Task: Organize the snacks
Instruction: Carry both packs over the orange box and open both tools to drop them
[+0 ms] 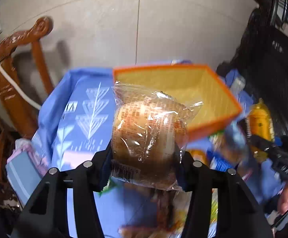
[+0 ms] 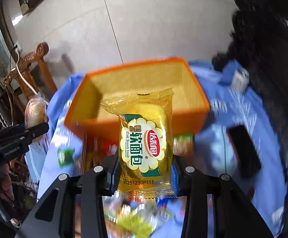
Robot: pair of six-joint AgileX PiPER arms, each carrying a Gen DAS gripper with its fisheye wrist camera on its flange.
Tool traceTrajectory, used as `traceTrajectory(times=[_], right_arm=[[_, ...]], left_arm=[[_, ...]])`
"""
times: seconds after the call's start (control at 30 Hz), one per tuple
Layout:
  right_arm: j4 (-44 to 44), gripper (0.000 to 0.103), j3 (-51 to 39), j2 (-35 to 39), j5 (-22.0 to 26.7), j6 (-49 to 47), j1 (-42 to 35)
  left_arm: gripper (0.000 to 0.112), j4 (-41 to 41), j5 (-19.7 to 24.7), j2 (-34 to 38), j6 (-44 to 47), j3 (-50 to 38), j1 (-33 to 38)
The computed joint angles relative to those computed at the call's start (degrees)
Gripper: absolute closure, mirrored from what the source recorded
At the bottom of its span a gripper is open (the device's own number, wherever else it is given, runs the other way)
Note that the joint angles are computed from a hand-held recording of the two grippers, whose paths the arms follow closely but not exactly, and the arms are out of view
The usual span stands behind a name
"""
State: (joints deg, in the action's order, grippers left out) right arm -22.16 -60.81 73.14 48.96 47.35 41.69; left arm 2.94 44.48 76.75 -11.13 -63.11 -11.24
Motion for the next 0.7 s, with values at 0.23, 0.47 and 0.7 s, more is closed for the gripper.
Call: traceTrajectory(times=[0.23,0.47,0.7], right_arm=[[5.97,0.057,-14.74,13.09,-4.74,-12.76,-9.19],[0.78,0.008,-16.35,15.29,-4.13,-11.12,-9.65],[4.49,0.008,-0.09,5.65,-5.17,-11.78,-7.55]], left_arm=[[0.056,0.62,5.69,19.41,0.02,-24.40,-1.55],[0.014,2.40,4.09,21.40,-7.74,-25.89,-0.01],[0.013,3.41,-1.31,10.05,-6.95,-6.18,1.24]])
